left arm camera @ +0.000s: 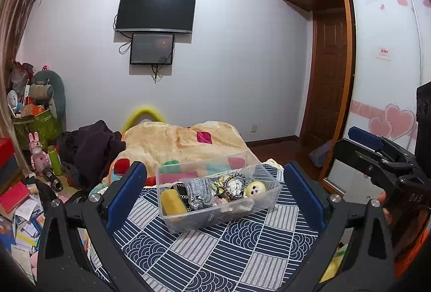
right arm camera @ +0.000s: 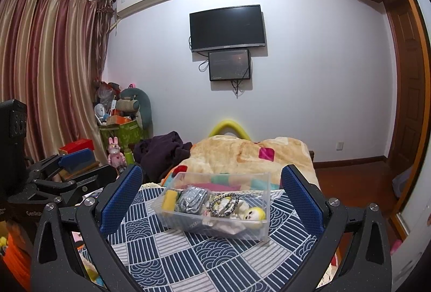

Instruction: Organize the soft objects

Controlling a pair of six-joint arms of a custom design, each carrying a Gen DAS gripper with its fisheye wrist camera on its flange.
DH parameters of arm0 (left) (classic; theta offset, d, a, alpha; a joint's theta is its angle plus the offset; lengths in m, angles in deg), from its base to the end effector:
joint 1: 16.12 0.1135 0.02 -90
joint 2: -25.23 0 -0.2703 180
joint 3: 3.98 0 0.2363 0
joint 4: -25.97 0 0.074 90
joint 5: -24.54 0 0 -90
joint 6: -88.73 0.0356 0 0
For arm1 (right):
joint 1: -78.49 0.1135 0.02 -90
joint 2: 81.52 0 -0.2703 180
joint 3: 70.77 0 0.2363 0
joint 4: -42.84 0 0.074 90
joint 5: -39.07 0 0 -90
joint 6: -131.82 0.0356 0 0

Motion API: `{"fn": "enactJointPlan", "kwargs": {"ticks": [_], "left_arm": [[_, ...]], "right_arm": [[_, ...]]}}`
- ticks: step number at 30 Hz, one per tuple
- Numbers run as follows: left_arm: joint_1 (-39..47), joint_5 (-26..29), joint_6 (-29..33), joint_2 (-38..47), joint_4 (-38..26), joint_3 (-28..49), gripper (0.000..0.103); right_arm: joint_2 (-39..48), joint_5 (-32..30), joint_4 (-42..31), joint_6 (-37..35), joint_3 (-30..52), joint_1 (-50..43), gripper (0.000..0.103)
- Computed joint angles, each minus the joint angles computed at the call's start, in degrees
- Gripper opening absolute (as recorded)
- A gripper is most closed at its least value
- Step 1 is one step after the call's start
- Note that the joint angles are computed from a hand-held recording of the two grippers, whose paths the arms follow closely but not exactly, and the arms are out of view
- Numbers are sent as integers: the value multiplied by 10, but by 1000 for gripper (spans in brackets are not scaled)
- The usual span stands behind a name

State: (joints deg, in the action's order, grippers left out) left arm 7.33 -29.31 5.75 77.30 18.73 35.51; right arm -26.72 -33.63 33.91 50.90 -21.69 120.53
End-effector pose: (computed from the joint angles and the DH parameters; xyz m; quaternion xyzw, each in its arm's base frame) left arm 0.1745 0.0528 0.2404 0.0654 0.7954 -0.1013 0.5940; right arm 0.1584 0.1286 0.2835 -0.1338 0.7764 0.1533 0.5965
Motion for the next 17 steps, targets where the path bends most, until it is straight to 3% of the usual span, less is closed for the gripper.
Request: {"fn": "enactJointPlan", "kwargs": {"ticks": [17], "left_arm": [[3,10,8,-2,-7,2,103]], "right_arm": [[-3,0,-6,1,4,-1,103]]}}
